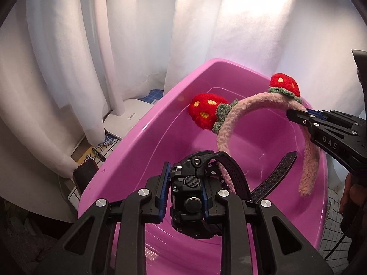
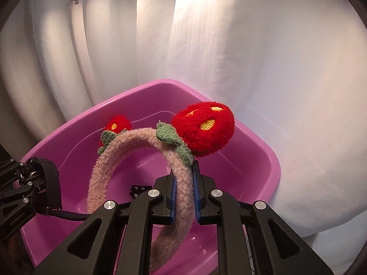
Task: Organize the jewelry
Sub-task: 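Open the left tool to drop the watch while the right tool releases the headband into the bin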
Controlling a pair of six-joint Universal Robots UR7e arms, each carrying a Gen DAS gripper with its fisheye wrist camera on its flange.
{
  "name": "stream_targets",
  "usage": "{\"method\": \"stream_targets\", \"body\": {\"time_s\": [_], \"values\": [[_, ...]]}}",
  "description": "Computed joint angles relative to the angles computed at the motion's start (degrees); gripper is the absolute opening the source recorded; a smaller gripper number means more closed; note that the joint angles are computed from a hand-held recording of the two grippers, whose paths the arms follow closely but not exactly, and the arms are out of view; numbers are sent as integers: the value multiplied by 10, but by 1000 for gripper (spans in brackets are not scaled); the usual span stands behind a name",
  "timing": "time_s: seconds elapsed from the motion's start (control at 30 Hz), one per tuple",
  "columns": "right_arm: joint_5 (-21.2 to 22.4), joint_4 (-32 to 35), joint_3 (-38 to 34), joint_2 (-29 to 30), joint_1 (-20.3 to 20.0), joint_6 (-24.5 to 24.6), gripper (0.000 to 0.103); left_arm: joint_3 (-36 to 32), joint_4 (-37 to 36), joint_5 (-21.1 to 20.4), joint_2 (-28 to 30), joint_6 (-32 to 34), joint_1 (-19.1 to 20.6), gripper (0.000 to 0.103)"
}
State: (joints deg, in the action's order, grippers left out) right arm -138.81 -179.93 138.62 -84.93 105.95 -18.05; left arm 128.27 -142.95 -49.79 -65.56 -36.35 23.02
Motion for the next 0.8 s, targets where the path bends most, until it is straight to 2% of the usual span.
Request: {"method": "stream_targets", "body": {"time_s": [0.2,0.27,0.33,0.4,0.47,0.5,0.53,0.57,0.8], "values": [[-3,32,-18,17,-14,15,14,-14,27,-16,12,-9,17,26],[-3,49,-24,20,-17,24,21,-16,34,-19,13,-13,22,30],[-6,56,-27,22,-19,28,41,-24,63,-23,13,-29,25,32],[-3,67,-29,21,-21,34,51,-21,61,-29,10,-31,27,37],[-3,54,-27,23,-20,29,55,-15,45,-26,3,-25,23,55],[-5,49,-28,25,-18,28,58,-14,40,-25,2,-19,19,59],[-6,47,-29,25,-16,27,60,-15,49,-11,1,-25,11,76],[-7,45,-30,24,-15,26,60,-12,48,6,0,-29,2,83],[4,29,-27,17,-10,29,61,-10,55,20,-11,-32,-11,84]]}}
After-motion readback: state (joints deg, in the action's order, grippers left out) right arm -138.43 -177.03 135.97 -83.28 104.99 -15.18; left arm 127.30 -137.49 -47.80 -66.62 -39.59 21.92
